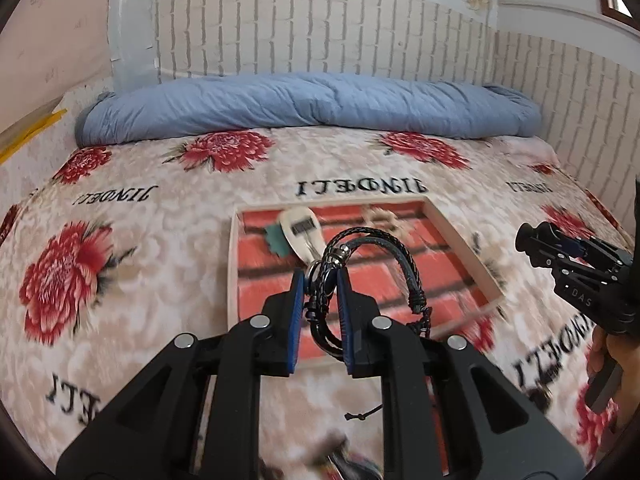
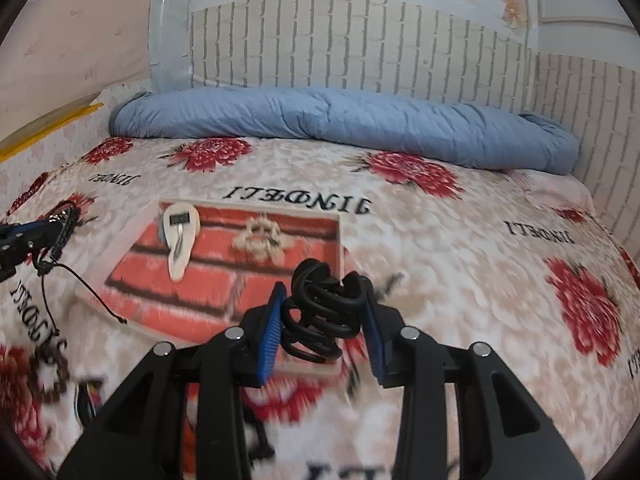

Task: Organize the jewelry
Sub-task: 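Carry bracelet with left tool and claw clip with right tool into the tray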

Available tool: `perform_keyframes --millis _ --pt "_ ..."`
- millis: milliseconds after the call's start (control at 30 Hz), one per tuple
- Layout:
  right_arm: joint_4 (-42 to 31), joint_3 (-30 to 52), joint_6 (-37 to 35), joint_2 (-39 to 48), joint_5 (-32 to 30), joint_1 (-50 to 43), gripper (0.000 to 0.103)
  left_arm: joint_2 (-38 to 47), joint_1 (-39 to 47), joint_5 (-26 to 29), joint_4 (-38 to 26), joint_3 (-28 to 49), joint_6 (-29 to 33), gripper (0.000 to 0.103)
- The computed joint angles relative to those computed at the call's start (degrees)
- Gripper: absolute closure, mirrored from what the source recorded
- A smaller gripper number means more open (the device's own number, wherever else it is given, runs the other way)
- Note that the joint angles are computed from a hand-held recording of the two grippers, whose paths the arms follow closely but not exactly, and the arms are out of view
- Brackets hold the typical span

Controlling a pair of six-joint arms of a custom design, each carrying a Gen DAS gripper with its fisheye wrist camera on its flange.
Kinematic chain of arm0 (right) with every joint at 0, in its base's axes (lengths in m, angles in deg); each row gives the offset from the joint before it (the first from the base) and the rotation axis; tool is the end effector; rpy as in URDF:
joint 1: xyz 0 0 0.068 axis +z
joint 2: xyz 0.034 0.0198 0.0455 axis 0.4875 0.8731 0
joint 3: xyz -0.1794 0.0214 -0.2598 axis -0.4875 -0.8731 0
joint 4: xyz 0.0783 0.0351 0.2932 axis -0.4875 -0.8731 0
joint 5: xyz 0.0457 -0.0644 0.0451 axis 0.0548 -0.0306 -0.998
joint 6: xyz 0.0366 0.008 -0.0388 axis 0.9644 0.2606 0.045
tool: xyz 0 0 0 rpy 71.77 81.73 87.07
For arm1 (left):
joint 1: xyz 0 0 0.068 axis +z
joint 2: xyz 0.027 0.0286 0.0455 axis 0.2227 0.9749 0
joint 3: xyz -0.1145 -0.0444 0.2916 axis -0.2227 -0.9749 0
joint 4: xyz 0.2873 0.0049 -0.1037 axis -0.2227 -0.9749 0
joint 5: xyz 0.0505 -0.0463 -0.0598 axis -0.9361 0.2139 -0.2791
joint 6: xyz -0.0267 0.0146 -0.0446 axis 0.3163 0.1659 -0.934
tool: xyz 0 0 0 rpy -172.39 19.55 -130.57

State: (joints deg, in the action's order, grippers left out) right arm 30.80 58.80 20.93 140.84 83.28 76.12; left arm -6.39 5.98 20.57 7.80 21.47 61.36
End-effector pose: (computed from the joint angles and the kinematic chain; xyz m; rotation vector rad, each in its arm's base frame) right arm 0.2564 0.2415 0.3352 0.0000 2.1829 -0.0660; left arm 0.2650 -0.0365 0.3630 0.2467 2.2230 -0.1831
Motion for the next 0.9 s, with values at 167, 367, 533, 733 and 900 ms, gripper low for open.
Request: perform_keyframes --millis 167,367,533,733,900 --pt "3.29 5.97 -3.60 8.23 -5.62 -5.00 0.066 10.35 1.20 -0.52 3.48 4.84 0.52 0.088" --pt "3.02 15.05 -4.34 18.91 -9.94 -9.51 0.066 23.21 2.45 -1.50 4.59 12.07 -0.33 0.088" --pt "0.07 21.80 -3.65 26.00 -12.49 -12.93 0.066 29.73 1.95 -4.04 4.78 15.82 0.23 0.088" --pt "-3.31 26.03 -2.39 30.69 -15.01 -15.23 0.066 35.77 2.19 -5.13 2.63 20.10 0.42 0.088" --pt "-4.94 27.33 -1.97 32.08 -17.81 -16.14 0.066 38.25 2.39 -5.19 0.42 21.89 0.16 0.089"
